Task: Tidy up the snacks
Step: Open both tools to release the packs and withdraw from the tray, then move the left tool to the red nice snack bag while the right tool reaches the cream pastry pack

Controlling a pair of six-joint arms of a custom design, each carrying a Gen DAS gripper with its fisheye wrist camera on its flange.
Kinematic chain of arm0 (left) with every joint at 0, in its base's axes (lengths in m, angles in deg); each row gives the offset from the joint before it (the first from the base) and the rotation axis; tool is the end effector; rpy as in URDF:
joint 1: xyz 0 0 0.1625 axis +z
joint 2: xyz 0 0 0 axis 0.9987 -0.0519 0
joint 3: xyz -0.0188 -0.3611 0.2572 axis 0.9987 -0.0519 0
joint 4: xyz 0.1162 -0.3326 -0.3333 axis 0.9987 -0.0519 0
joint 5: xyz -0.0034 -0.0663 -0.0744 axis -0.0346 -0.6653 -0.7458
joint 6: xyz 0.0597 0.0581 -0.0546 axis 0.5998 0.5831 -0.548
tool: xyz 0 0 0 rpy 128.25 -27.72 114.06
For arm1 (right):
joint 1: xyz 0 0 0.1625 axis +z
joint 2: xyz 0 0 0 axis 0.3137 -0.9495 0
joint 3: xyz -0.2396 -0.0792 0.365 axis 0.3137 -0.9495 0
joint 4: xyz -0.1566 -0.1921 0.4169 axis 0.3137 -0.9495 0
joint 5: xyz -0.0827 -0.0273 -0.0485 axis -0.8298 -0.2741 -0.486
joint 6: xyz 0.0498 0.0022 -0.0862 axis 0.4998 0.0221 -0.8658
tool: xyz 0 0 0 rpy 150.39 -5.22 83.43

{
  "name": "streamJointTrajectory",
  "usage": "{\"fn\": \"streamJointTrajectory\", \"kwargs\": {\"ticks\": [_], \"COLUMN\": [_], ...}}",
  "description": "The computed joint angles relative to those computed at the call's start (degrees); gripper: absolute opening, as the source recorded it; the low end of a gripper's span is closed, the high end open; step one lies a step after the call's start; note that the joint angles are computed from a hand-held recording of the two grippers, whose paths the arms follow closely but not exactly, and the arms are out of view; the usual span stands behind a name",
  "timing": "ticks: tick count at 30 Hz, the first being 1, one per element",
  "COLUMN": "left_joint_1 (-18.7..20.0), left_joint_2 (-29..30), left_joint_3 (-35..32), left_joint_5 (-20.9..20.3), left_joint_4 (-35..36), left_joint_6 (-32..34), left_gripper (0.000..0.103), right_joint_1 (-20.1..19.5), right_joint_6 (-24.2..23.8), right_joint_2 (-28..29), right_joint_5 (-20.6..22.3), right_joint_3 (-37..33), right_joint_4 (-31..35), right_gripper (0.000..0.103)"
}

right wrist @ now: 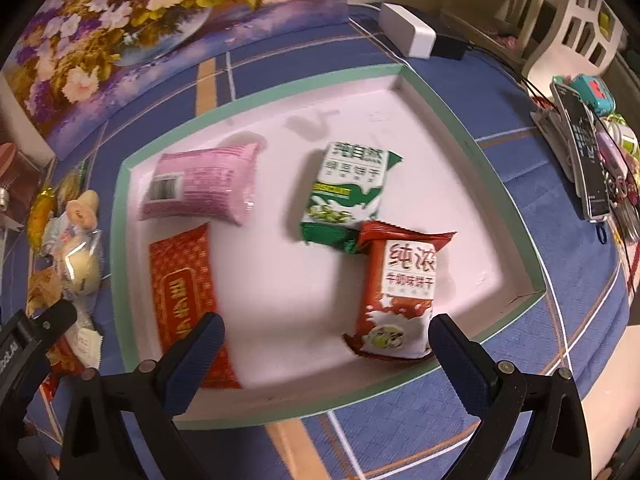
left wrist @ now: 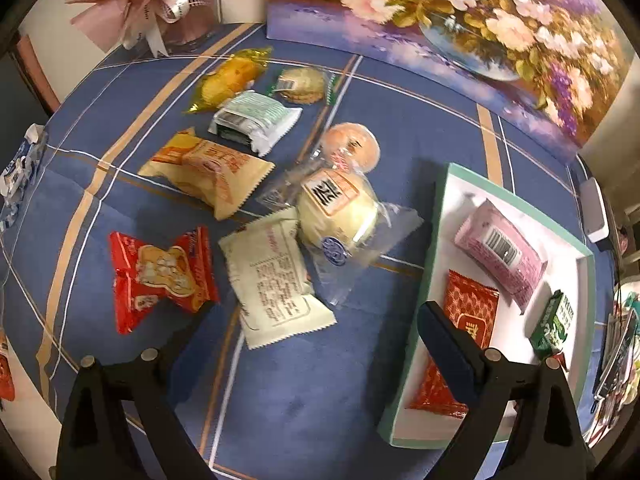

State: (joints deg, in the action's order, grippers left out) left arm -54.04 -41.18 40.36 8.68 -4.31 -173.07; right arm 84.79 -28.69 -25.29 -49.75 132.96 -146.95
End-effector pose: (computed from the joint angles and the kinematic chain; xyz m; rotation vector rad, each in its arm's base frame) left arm -0.2735 -0.4179 0.1445 -0.7210 2.1240 -0.7958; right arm 0.1820 -0.4887 0.2194 0.2863 -2.3944 0.2835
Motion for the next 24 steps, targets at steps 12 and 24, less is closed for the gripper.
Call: {"fn": "streamJointTrajectory", "kwargs": {"ticks": [12,24], "left_joint_1": [-1.6,-3.5], "left_joint_2": [-6.7,-18.0], "left_joint_3": [1.5,5.6], "left_joint_5": [0.1,-2.4], "left_joint_4": [11.6,21.6], "left_joint_6": [-7.6,-16.9], "left_gripper": [0.097,0.097], "right_joint_1": [3.4,10.4], "right_joint_6": [-3.1,-2.6], "right_joint_2": [-0.5,2.1], "right_joint_5": [8.2,12.3], "right_joint_3": [1.7,2.0], "right_joint_4": [-1.5,-2.4], "right_gripper": [0.103,0.103]}}
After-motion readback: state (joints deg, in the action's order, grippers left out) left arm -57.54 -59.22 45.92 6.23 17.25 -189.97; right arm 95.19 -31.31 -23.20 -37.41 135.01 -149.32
